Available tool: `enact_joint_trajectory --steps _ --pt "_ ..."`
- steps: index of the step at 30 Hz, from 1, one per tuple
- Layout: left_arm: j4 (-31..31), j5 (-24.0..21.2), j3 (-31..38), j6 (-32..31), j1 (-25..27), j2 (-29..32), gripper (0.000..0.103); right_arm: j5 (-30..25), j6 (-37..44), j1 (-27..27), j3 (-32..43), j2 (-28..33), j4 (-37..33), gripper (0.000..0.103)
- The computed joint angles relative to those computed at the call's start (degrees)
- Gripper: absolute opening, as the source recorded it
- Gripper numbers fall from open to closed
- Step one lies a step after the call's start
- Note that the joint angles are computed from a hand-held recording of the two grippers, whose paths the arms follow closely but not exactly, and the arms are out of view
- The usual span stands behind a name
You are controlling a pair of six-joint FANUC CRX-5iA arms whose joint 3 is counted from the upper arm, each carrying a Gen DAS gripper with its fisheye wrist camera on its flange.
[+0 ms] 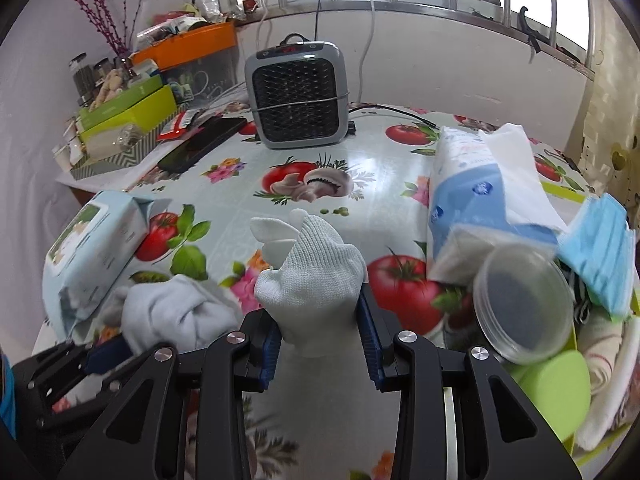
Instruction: Organize soft objects
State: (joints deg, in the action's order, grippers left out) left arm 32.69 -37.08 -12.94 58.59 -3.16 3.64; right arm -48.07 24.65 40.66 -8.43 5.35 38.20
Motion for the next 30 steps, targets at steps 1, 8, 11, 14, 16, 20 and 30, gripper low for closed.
enact_joint_trajectory --steps 1,8,11,14,16,20,30 --pt "-0.3 0.2 -0.1 0.3 -0.2 -0.2 0.027 0.4 -0.4 0.1 -0.7 -0.6 0.2 0.036" --pt "-0.3 0.7 -1.2 0.1 -1.0 -1.7 0.027 1.4 -2.9 1.7 -4.6 -4.0 2.4 0.036" --pt "-0.4 1.2 -1.4 -0.2 -1.3 -2.5 0.027 1.7 -3.7 2.1 -5.8 -5.1 3.0 0.036" --pt "-0.5 1.7 -1.6 -0.5 -1.5 -3.2 0.027 2.3 -4.8 2.2 -7.1 -6.5 3.9 0.036" --pt "-1.0 1.8 -1.5 -0.2 -1.8 -3.7 0.027 2.5 -5.8 2.2 -8.0 -7.4 4.9 0.036" --pt "-0.6 2.4 -1.9 -0.8 -2.2 -4.7 0.026 2.7 -7.6 2.3 -9.5 -9.2 6.7 0.036" --pt "0.0 1.4 -1.4 -1.6 -2.9 -4.4 0.024 3.1 -10.9 2.3 -12.4 -12.6 9.5 0.036"
